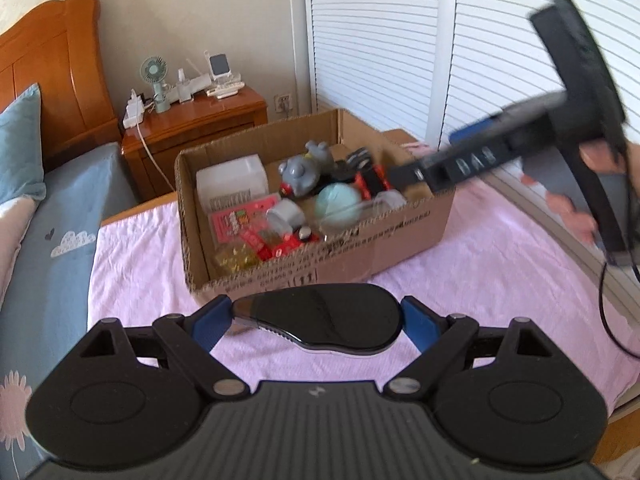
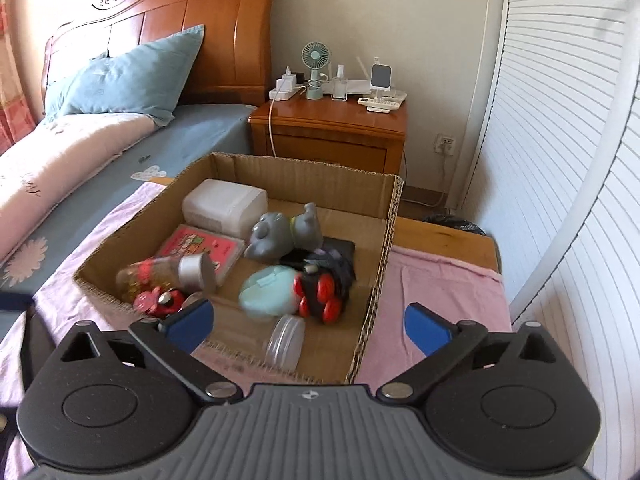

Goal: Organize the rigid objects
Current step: 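Drop the train block into the box with the right tool while the left tool drops the oval case in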

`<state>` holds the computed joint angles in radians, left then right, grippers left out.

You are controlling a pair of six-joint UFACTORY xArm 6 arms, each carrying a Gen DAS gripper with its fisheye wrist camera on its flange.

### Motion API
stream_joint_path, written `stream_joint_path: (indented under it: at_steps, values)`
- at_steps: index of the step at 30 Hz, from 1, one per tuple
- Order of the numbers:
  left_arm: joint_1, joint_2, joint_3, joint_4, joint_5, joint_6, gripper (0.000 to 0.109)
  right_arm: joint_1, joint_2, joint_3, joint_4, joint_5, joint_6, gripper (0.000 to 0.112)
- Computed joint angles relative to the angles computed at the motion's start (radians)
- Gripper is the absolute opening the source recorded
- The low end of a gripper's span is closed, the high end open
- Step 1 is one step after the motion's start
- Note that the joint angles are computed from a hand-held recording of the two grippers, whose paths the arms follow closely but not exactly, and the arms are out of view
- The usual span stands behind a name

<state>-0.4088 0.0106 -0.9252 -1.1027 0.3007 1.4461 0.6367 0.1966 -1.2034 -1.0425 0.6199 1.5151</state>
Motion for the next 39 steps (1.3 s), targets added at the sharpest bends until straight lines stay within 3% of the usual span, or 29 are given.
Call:
stream_joint_path:
  at_steps: [7, 13, 19, 30, 35, 39]
  values:
    - [-0.026, 0.025, -0.071, 0.070, 0.013, -0.079, 0.090, 0.068, -0.070, 0.063, 0.084, 0.094, 0.026, 0.103]
    - [-0.056, 0.106, -0.199, 0.209, 0.037, -0.235, 0.089, 0.143, -0.090, 0.081, 0.122, 0.226, 0.070, 0.103]
    - [-0.083, 0.269, -0.426, 0.425, 0.101, -0.473, 0.090, 0.172, -0.130, 0.141, 0.103, 0.218, 0.173, 0.103]
    - [-0.127, 0.670, -0.959, 0.829, 0.238, -0.914, 0.090, 0.165, -0.136, 0.183, 0.122, 0.192, 0.227, 0.103]
    - [-0.127, 0.846, -1.217, 0.925, 0.328, -1.039, 0.090, 0.149, -0.139, 0.198, 0.120, 0.174, 0.247, 0.103]
    - [-0.121, 0.910, -1.318, 0.929, 0.383, -1.081, 0.092, 0.142, -0.134, 0.196, 0.120, 0.166, 0.242, 0.103]
